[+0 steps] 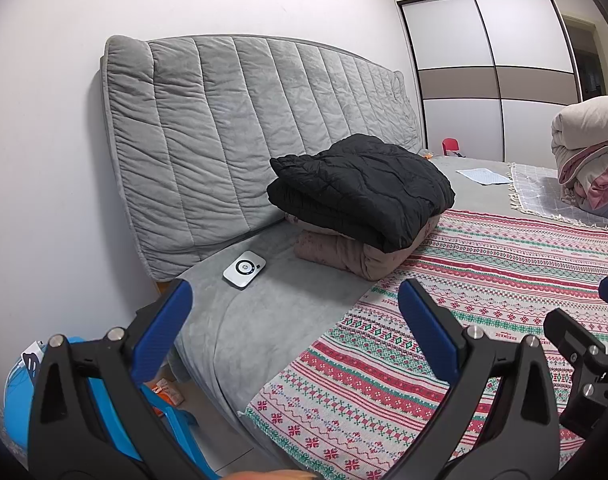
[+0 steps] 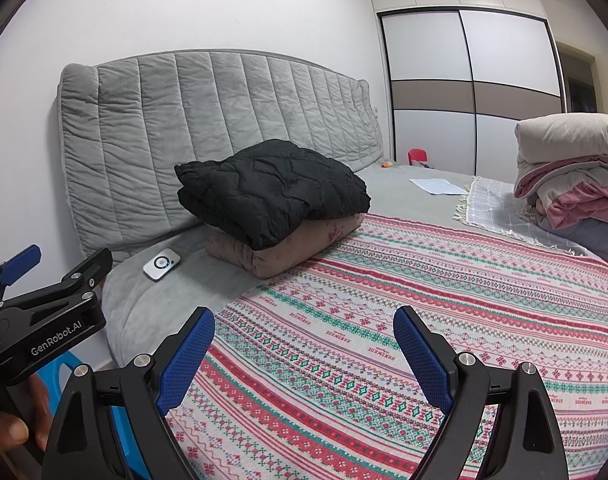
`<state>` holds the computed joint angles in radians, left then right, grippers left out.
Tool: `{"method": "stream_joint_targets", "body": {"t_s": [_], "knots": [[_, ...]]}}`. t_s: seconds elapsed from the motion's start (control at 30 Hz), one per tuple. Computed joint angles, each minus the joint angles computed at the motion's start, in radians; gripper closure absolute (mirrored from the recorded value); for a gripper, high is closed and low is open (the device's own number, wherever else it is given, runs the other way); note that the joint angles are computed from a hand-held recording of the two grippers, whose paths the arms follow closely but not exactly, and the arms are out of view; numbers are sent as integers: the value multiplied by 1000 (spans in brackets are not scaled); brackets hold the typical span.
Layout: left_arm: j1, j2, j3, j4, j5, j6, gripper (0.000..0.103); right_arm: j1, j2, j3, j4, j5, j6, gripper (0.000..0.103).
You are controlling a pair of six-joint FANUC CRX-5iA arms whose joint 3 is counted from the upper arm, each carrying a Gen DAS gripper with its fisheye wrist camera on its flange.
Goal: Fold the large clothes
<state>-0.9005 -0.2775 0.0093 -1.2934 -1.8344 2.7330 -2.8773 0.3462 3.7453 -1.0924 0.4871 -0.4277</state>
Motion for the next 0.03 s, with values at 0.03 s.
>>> {"method": "stream_joint_targets", "body": {"t_s": [0.03], "knots": [[0,0,0,-1,-1,-1,1,1,-1,-1,1,-1,-1,11]]}}
